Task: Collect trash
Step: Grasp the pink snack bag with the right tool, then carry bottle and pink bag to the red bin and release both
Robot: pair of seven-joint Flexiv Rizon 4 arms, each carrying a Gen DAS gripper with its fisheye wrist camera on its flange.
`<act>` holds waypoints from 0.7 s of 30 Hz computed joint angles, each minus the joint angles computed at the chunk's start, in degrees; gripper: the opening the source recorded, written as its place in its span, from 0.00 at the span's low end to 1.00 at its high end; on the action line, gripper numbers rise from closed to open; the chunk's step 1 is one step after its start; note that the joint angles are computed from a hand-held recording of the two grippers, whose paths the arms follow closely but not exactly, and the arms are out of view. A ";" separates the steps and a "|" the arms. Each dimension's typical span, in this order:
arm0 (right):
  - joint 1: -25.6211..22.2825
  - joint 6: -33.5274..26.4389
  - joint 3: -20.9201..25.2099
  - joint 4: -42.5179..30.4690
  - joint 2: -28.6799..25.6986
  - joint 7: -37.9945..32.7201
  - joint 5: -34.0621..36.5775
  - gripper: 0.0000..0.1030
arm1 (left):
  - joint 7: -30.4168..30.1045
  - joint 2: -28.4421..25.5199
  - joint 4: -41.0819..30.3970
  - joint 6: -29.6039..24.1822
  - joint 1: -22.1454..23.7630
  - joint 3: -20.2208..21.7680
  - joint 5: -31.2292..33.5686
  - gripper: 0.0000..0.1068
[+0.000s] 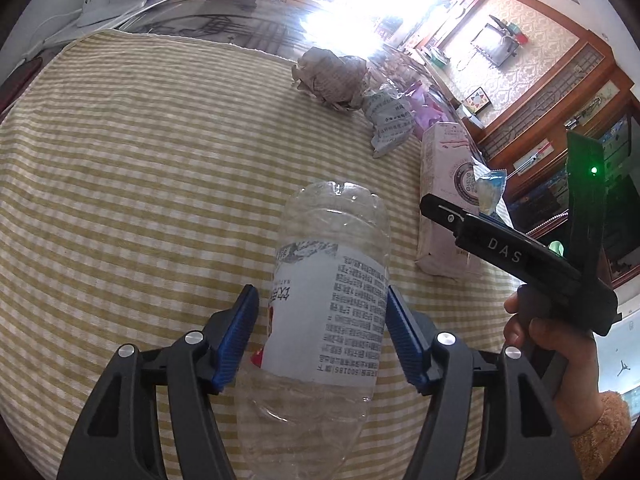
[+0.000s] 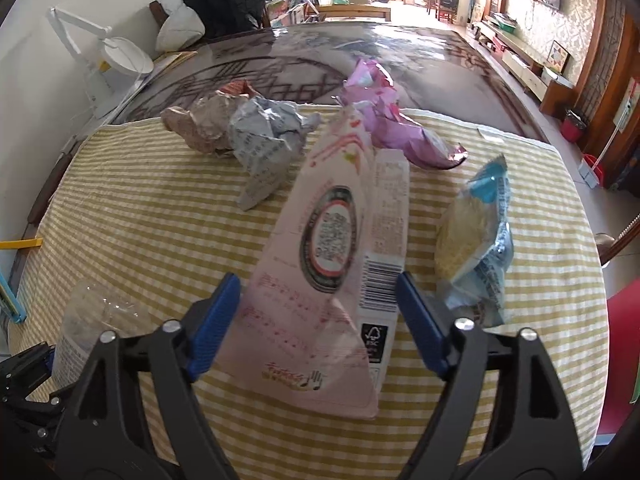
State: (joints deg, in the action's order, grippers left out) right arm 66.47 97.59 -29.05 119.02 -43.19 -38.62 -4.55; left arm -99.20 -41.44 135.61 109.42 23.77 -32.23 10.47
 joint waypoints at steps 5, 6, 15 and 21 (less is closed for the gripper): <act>0.96 0.21 -0.77 0.07 0.02 -1.49 -1.15 0.64 | 0.48 -0.74 -0.73 -0.03 -0.51 0.11 -0.05 0.55; 1.20 0.30 -0.89 0.00 0.05 -1.94 -1.24 0.55 | 0.44 -0.71 -0.73 0.32 -1.04 0.46 -0.14 0.54; -1.03 3.29 2.25 0.36 1.41 -2.98 2.01 0.49 | -1.66 -1.03 -0.45 3.95 -1.12 1.13 1.10 0.50; 0.08 5.46 2.09 1.07 2.18 -5.51 4.64 0.49 | -2.89 -0.95 -0.85 4.19 -1.47 1.90 2.23 0.50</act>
State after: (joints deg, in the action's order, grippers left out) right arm 66.54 103.05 -26.96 120.09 -41.01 -44.13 0.09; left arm -102.09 -42.39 134.76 113.60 22.30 -30.33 12.70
